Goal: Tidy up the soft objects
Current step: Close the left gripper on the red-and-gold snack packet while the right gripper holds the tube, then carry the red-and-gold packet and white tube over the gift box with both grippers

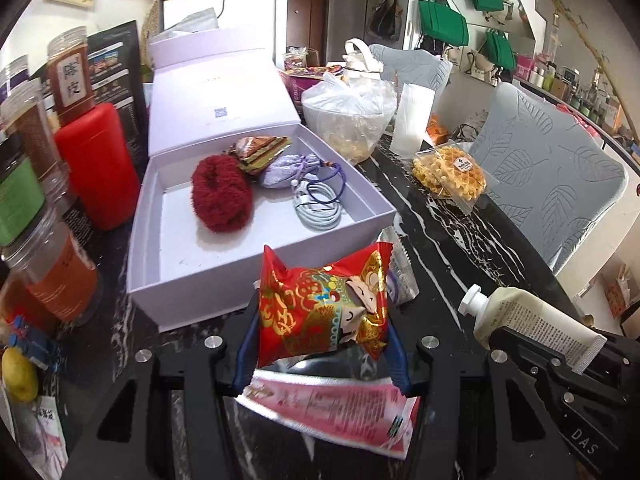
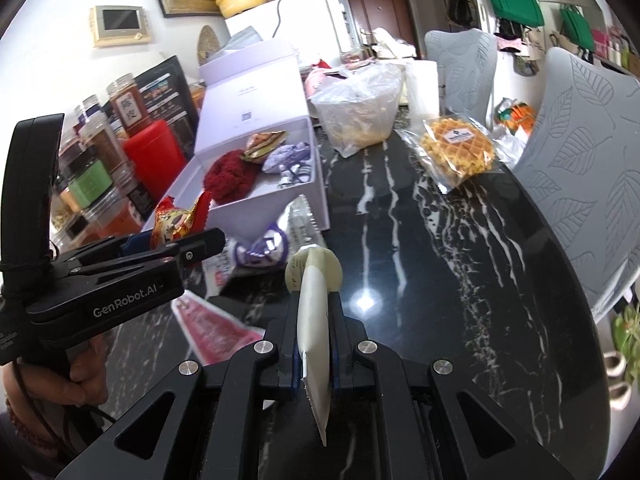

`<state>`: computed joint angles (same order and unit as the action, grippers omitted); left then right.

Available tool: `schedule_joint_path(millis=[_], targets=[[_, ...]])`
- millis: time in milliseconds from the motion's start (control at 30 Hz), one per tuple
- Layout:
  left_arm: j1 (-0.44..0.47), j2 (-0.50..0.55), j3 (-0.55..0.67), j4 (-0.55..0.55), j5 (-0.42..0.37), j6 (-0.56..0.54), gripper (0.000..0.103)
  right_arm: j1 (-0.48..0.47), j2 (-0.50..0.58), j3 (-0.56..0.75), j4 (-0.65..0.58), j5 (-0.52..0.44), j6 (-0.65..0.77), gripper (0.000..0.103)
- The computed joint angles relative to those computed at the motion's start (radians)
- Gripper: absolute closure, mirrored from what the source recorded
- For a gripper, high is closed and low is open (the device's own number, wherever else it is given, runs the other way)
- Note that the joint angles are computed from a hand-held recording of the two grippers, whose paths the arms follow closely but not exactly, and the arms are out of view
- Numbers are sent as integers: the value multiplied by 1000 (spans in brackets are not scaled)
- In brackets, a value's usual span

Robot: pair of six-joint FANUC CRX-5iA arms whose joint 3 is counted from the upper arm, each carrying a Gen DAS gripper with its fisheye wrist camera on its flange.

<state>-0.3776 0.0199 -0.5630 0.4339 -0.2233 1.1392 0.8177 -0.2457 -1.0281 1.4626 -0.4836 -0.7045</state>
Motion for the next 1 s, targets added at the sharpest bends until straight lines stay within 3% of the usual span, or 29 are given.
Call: schedule_joint_path(millis=[667, 1000], targets=[[97, -304, -253, 23, 21, -4, 51, 160, 19, 21, 147, -30, -120, 92], [114, -382, -306, 70, 28, -38, 51, 180, 13, 29, 192, -38, -131, 92]])
